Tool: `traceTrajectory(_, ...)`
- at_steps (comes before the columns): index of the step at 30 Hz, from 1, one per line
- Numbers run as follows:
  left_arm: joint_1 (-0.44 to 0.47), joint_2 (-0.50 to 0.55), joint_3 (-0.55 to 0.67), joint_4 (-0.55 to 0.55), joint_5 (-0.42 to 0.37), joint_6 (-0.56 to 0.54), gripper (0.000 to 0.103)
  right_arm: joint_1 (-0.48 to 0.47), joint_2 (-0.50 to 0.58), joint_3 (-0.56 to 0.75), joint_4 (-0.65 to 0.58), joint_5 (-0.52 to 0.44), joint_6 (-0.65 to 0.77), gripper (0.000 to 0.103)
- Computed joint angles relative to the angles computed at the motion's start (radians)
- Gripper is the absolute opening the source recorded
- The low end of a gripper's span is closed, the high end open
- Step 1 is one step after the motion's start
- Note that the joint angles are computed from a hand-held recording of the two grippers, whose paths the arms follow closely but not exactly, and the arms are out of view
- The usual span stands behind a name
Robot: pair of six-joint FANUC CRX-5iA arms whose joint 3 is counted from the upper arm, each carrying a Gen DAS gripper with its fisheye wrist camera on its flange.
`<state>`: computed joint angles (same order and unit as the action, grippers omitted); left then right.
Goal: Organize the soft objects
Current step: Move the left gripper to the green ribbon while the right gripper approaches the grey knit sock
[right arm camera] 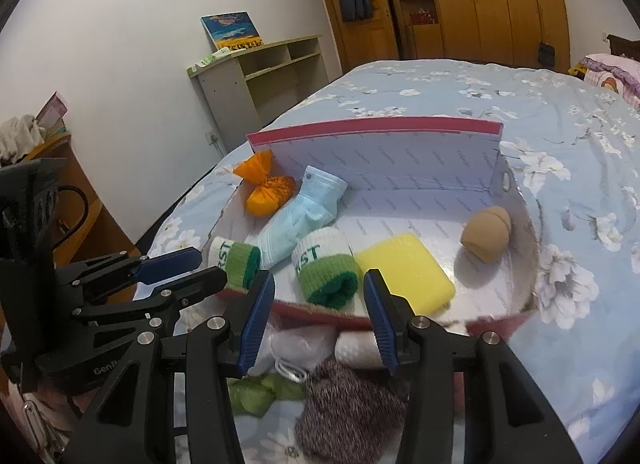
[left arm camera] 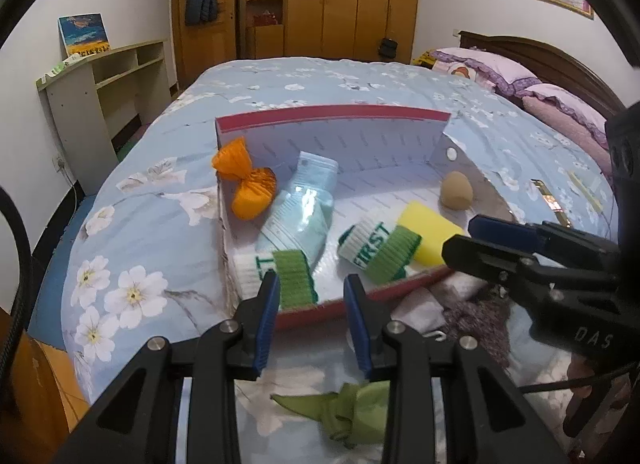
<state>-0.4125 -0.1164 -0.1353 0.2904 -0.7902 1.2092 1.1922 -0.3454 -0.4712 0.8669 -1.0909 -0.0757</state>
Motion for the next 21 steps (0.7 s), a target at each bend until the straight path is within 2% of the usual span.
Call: traceTrajectory(21, 0.006, -0.058, -0.075, 0.039, -0.064, -0.015, 0.034, 0.164, -0.052, -0.037, -0.029, -0.173, -0.085, 0.048)
